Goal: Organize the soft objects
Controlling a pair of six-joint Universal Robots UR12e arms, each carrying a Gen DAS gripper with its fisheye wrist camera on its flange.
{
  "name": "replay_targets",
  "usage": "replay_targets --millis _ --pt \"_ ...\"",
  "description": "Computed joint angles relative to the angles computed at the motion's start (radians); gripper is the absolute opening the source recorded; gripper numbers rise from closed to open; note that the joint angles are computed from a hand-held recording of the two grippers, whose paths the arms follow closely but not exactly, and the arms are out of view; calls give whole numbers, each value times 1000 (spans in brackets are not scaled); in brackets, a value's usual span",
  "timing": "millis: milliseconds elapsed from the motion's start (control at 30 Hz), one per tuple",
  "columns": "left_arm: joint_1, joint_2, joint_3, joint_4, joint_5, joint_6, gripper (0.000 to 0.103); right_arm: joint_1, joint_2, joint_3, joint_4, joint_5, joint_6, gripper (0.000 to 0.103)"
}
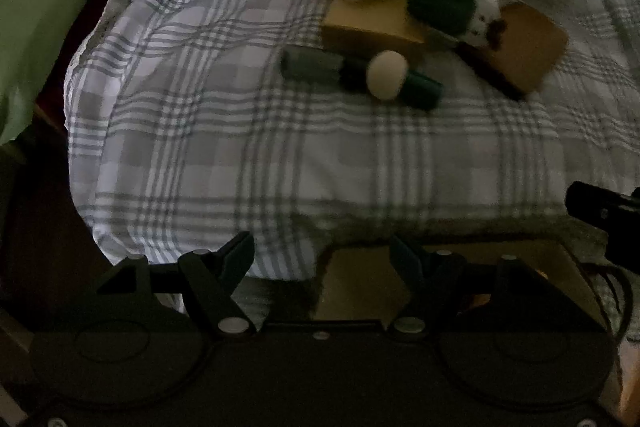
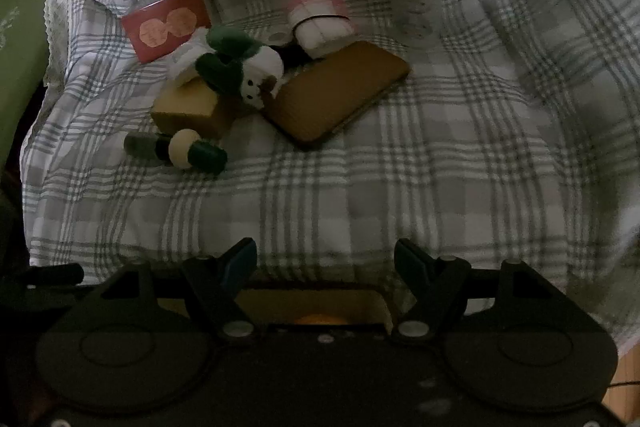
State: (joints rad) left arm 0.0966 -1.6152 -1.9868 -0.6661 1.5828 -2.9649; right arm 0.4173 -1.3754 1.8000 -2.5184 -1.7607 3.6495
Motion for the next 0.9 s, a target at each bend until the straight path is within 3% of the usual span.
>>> replay_targets --millis 700,900 --pt "49 -78 57 3 39 -78 71 21 168 -166 -24 43 -126 74" --pt "57 -84 60 8 28 -85 71 12 178 -170 -127 20 -49 77"
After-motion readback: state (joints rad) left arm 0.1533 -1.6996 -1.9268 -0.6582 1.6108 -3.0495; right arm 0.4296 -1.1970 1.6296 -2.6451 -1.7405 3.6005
